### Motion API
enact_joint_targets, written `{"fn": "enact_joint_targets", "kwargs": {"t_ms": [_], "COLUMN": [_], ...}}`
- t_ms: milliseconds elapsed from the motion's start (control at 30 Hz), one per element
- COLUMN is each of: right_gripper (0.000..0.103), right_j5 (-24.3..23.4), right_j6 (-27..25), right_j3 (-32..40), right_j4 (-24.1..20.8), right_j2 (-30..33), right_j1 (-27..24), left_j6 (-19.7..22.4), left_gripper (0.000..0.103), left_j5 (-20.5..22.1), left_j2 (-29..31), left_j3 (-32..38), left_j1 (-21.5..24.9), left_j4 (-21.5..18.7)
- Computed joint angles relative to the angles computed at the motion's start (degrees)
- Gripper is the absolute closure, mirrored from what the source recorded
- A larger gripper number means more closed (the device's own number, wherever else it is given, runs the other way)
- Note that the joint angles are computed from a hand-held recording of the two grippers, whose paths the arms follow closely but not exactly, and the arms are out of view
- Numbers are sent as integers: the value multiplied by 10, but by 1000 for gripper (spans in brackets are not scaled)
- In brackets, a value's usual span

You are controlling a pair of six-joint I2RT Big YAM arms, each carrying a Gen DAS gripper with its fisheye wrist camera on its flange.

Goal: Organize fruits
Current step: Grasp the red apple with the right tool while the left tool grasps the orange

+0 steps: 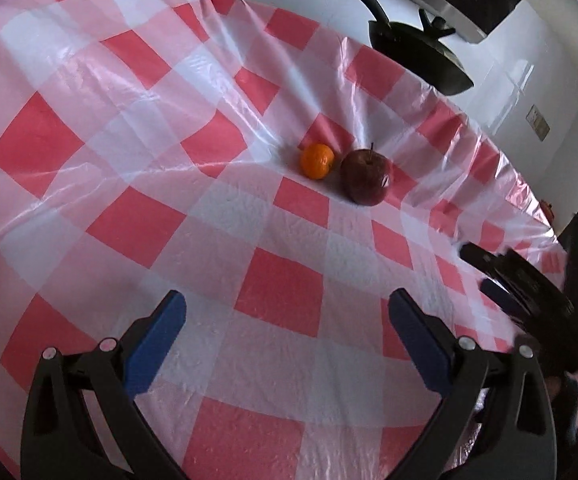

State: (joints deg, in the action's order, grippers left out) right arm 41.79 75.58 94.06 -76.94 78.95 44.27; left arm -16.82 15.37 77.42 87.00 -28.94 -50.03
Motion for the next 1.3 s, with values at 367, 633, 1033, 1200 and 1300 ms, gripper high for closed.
{"fn": "enact_joint_targets", "kwargs": {"t_ms": [367,633,1033,1200,1300], "right_gripper": [16,17,39,39,38], "right_j5": [-80,-75,-43,13,7], "right_j6": [-173,-238,-80,35,69], "right_j3": [151,336,73,-22,-74], "right_j4": [5,-107,4,-2,40], "right_j2": [144,276,66,-14,-56], "right_j1": [-65,-94,-29,6,-1], "left_j6": [-10,-9,10,29,34], "left_gripper": [2,2,2,2,2], "left_j5": [6,12,9,-6,-34], "left_j2": [-3,-3,0,23,71], "left_j3": [-6,-6,1,34,90], "left_j1": [2,4,-3,-15,-32], "left_j4": [12,11,-7,-45,-70]}}
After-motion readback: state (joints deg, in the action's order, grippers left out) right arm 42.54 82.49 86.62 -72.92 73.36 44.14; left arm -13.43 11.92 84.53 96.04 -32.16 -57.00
